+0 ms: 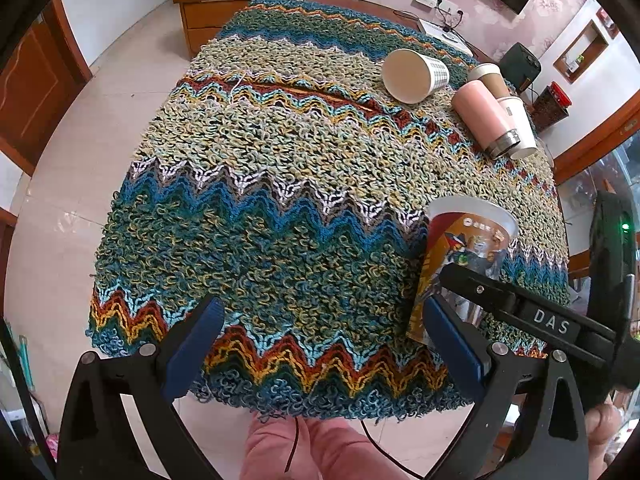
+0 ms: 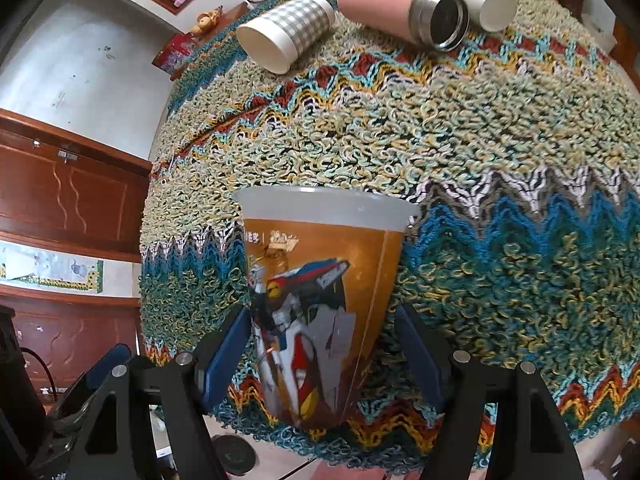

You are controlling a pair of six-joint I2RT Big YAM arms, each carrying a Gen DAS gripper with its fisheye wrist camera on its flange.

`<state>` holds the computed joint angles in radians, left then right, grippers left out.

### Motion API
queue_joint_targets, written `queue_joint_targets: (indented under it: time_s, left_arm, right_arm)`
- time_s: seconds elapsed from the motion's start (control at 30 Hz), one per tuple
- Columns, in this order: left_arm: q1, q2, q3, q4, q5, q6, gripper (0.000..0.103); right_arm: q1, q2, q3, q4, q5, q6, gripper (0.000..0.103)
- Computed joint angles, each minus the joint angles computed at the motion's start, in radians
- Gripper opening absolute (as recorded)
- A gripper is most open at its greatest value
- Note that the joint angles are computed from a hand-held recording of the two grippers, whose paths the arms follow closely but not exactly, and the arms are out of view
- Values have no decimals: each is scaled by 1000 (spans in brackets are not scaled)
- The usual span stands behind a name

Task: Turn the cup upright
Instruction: 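Grasp the orange cup with the right gripper while the left gripper releases it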

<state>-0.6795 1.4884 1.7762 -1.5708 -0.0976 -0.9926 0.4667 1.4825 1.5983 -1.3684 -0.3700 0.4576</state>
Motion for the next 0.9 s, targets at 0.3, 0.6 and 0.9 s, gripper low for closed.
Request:
queue_joint_targets:
  time_s: [0.3,0.6,0.9]
  left_arm:
    - [23,-13,-29,14,21,25,100]
    - [32,-4,-25,32,31,56,100]
    - [26,17,-26,58,36,88,100]
  right_arm:
    - [-16,40,-10,20,-106,69,70]
    - [-21,3,-12,63,-43,26,69]
    - [72,-136,-176,473,447,-175,69]
